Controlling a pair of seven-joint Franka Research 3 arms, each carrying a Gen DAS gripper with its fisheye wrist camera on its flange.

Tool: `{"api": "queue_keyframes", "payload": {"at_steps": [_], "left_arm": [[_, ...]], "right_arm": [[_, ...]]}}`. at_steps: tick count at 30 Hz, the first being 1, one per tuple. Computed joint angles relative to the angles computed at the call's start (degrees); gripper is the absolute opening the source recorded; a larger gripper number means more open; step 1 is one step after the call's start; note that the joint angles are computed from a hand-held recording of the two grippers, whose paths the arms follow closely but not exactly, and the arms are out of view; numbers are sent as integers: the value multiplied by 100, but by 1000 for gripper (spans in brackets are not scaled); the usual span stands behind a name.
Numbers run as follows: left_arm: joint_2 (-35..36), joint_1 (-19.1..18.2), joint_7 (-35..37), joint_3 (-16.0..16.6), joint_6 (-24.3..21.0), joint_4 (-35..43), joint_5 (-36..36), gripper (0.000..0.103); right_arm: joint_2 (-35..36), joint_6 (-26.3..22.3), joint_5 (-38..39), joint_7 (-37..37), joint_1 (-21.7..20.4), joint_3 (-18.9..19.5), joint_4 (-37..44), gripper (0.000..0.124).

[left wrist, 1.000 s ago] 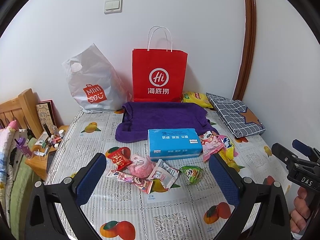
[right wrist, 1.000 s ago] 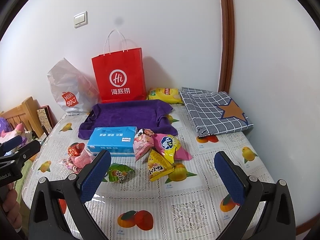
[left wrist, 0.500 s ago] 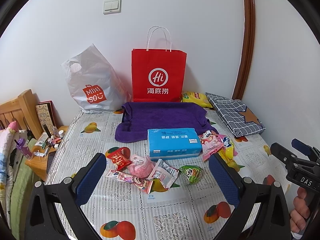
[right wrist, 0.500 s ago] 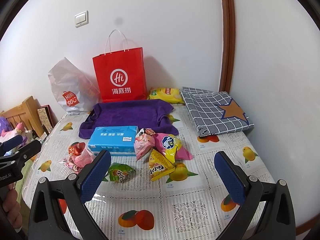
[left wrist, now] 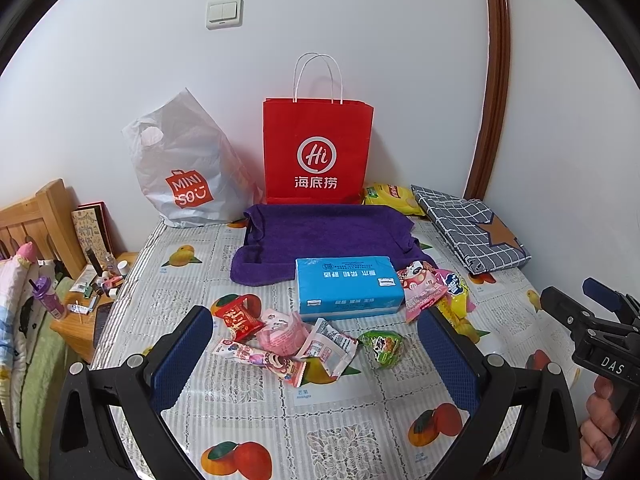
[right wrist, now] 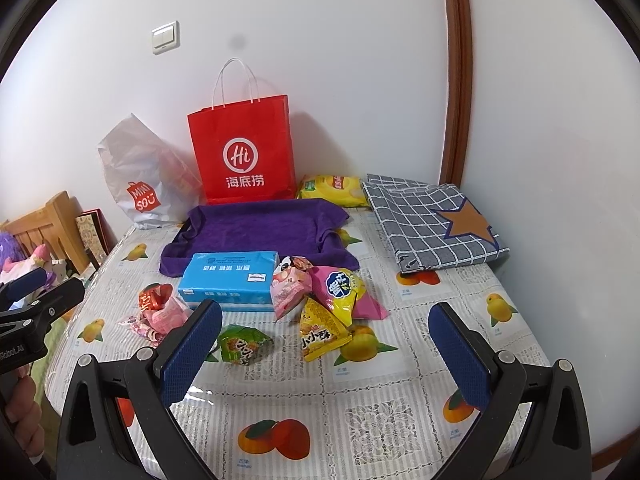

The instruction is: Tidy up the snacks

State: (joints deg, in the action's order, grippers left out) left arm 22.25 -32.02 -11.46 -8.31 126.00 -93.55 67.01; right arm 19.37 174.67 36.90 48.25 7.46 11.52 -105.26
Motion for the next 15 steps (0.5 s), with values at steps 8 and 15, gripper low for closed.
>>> {"api": "queue_keyframes", "payload": {"at_steps": [8, 15], "left_arm": [[2, -2, 40, -1, 2, 5, -1, 103], [5, 37, 56, 13, 62, -13, -44, 103]], "right_arm": [[14, 34, 84, -98, -47, 83, -12, 102], [134, -75, 55, -96, -26, 55, 118, 102]]}}
